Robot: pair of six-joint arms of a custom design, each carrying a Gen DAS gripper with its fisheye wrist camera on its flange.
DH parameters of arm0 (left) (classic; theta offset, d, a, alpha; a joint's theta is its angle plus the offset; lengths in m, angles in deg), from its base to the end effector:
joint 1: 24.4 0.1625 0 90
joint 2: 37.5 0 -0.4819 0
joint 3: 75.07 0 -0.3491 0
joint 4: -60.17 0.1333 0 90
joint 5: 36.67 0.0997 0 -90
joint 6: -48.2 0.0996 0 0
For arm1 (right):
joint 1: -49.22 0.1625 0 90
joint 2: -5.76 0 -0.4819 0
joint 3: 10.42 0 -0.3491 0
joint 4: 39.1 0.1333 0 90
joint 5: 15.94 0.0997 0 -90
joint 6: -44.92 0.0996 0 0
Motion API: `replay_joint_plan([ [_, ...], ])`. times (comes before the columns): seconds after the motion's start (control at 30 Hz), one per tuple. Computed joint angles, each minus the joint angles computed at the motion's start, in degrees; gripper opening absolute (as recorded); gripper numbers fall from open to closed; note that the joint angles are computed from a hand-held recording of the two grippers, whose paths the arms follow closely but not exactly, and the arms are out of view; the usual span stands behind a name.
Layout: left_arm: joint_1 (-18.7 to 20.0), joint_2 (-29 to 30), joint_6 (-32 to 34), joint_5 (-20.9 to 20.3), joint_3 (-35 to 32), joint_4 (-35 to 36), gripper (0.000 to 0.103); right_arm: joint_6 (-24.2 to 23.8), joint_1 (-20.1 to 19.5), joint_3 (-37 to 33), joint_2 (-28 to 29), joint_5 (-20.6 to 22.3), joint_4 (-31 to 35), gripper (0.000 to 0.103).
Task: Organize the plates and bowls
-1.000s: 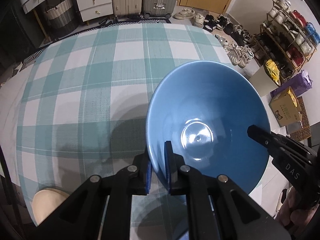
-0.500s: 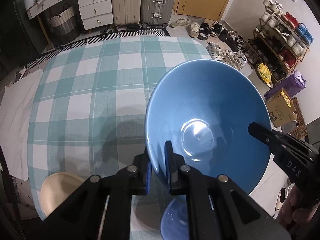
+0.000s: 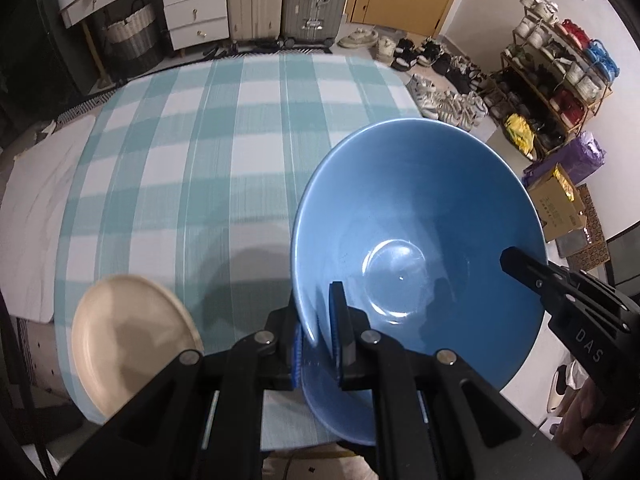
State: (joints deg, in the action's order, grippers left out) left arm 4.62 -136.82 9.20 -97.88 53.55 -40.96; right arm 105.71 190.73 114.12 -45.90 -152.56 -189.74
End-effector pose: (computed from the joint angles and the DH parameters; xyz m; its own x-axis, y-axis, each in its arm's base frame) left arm -0.1691 -0.3011 0.3532 -0.7512 0.3621 -0.5519 0.4608 0.8863 -0.0456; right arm 0.4172 -0.2539 0.1189 -0.8174 0.2217 0.5317 -0.1055 0.8498 -0.5165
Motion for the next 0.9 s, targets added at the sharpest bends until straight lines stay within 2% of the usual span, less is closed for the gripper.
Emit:
replay_joint_plan([
  [0.33, -3.6, -4.8, -4.1, -2.1, 6.0, 1.5, 0.009, 5.2, 2.2, 5.7, 2.6, 2.2, -4.6, 0.008],
  [0.53, -6.1, -5.7, -5.1, -2.2, 8.2, 2.8, 0.009, 5.7, 2.1, 8.2, 3.7, 2.9, -7.5, 0.008],
  [0.67, -6.0, -6.6, -5.1, -3.1, 9.4, 2.2, 0.010, 5.8, 1.2, 10.0, 4.6, 4.2, -10.1, 0.009],
  [0.9, -6.3, -8.1, -5.1, -3.1, 11.5, 1.6, 0.011, 5.2, 1.7, 10.0, 5.7, 3.0, -9.8, 0.009],
])
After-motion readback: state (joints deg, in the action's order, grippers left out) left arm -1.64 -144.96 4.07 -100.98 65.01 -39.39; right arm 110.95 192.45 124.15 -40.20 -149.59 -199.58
